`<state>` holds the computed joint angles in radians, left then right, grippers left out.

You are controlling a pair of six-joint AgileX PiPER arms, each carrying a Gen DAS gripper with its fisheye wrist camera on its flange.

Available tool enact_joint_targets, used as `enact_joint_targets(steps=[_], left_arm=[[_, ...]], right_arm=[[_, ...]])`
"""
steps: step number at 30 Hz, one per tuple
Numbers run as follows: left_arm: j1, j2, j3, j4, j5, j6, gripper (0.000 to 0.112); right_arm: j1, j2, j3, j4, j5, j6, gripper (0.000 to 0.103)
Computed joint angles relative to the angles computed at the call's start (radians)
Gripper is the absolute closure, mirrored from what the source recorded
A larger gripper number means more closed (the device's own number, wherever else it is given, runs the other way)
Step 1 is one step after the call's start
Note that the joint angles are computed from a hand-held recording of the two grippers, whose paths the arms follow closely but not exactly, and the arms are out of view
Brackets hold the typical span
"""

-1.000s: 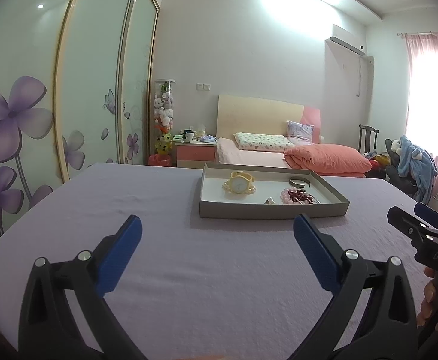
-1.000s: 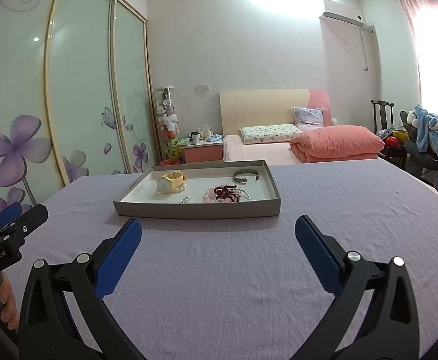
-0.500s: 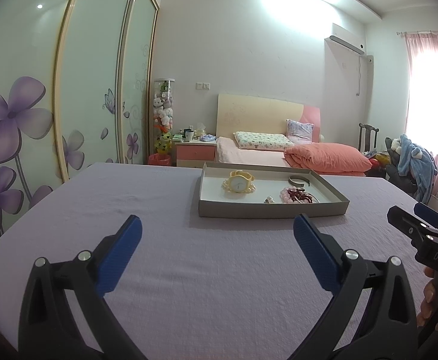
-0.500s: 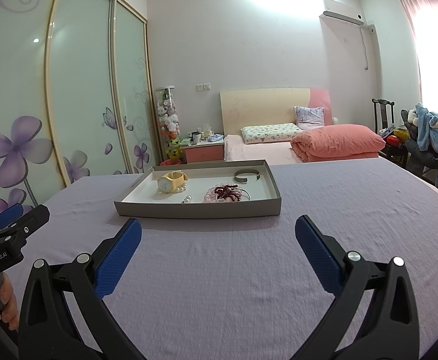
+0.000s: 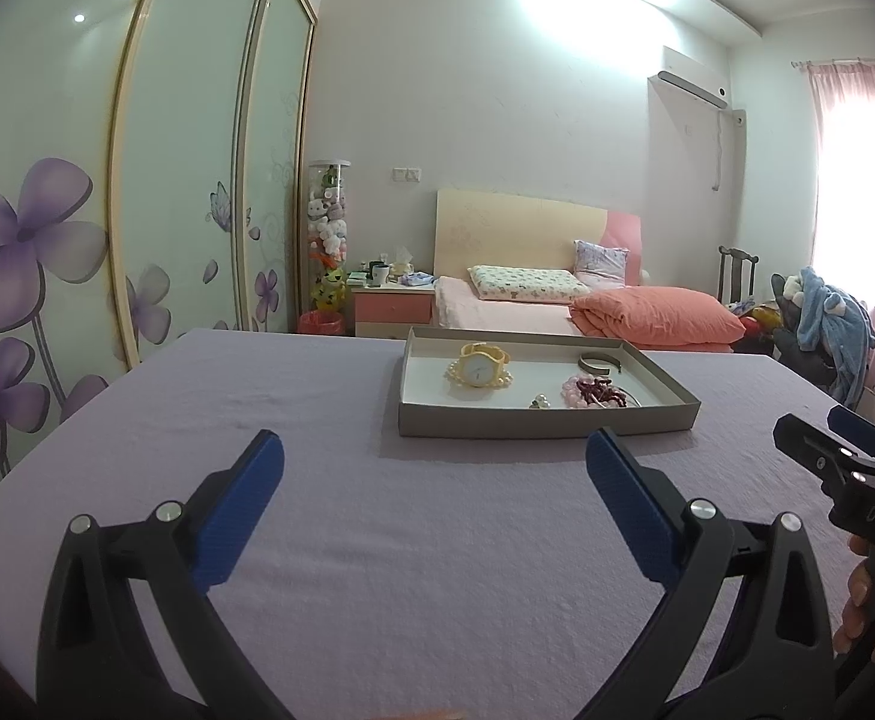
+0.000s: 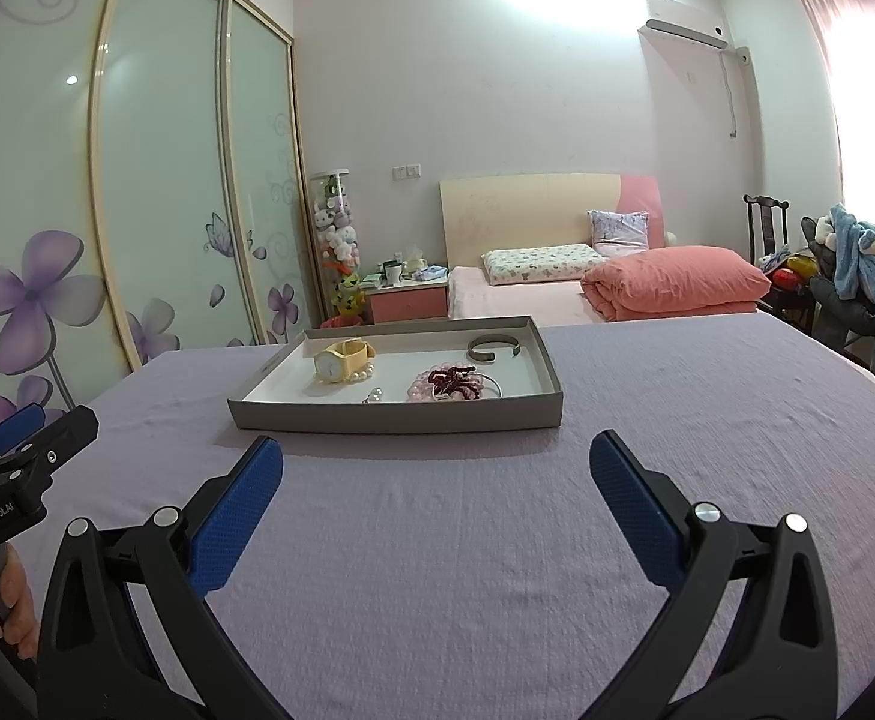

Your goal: Organize jewelry

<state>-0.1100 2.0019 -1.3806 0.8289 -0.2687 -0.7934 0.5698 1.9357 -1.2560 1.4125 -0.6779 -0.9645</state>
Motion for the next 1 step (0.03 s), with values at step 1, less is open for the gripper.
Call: enact_joint_targets(steps=[1], left_arm=[[0.0, 0.0, -0.001, 0.004, -0.001, -0.004, 0.014]], right_arm=[[0.002, 0.001, -0.001, 0.002, -0.002, -0.001, 0.002]])
